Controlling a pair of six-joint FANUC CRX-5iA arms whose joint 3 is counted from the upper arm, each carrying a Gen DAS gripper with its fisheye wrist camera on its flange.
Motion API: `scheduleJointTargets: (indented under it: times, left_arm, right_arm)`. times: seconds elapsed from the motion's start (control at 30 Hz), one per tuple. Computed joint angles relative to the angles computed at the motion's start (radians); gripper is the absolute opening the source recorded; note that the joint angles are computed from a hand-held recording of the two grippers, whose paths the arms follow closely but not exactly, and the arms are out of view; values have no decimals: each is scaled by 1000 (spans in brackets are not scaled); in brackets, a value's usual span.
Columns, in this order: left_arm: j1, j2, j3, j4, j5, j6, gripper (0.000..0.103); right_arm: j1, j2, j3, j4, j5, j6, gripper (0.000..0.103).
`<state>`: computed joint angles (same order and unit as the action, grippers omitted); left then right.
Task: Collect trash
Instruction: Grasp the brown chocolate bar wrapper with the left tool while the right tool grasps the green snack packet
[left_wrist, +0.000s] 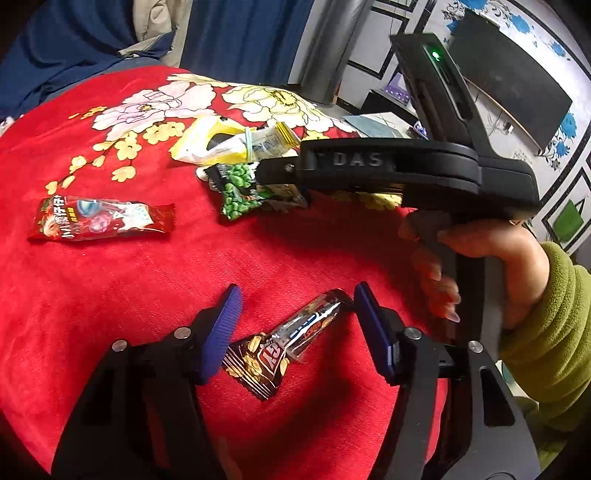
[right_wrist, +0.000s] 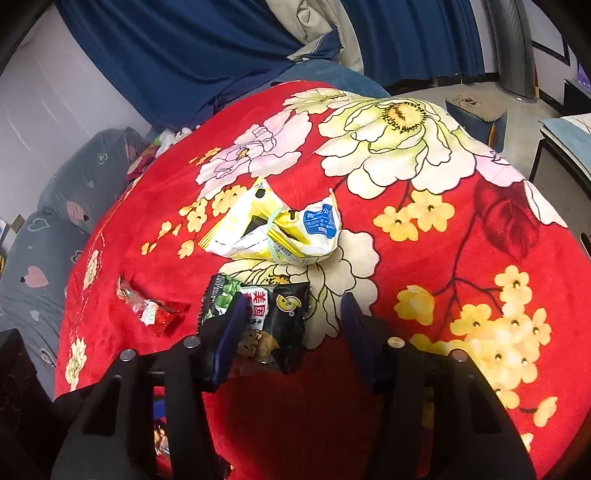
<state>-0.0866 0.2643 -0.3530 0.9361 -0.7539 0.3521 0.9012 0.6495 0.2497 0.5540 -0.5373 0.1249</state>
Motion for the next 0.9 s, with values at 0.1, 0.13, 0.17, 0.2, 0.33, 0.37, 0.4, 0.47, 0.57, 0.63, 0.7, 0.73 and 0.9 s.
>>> scheduleJointTargets:
  times: [0.1,0.13,0.17,0.2,0.33,0.37,0.4,0.47,0.57,0.63,0.7,0.73,0.9]
  left_arm:
    - [-2,-2,-1,-7,0,-6,45]
    - [-3,-3,-3,-5,-1,-9,44]
    - [-2,-2,-3,-6,-6,-12,37]
    - [-3,3,8,-27,-10,5,24]
    - [-9,-8,1,-59,5,13,22]
    - [-10,-9,1,-63,8,13,21]
    - [-11,-11,-1,-66,14,14,19]
    - [-13,-17,-5,-76,29,23,14]
    - [-13,-20,-8,-75,34,23,10]
    - [-14,-19,-7,-74,40,24,10]
    - [-17,-25,-14,-62,48,10,9]
    - [-18,-26,-16,-53,51,3,8]
    - [-28,-38,-31,-12,75,-24,7]
  right_arm:
    - [-2,-5,-21,13,35,-23,29]
    - [-4,-8,-28,3,50,-26,25]
    - [-3,-10,-36,17,52,-43,24]
    - [-1,-14,-46,37,52,-61,18]
    - [0,-37,-103,115,76,-149,7]
    - [1,-41,-112,135,78,-168,7]
    - [2,-49,-133,178,83,-208,7]
    - [4,-69,-179,281,91,-301,6]
    - [9,-95,-228,378,83,-382,6]
    - [14,-108,-251,421,72,-421,6]
    - [15,-131,-292,487,71,-492,6]
    - [15,-141,-309,515,71,-521,6]
    - [10,-199,-402,683,74,-700,6]
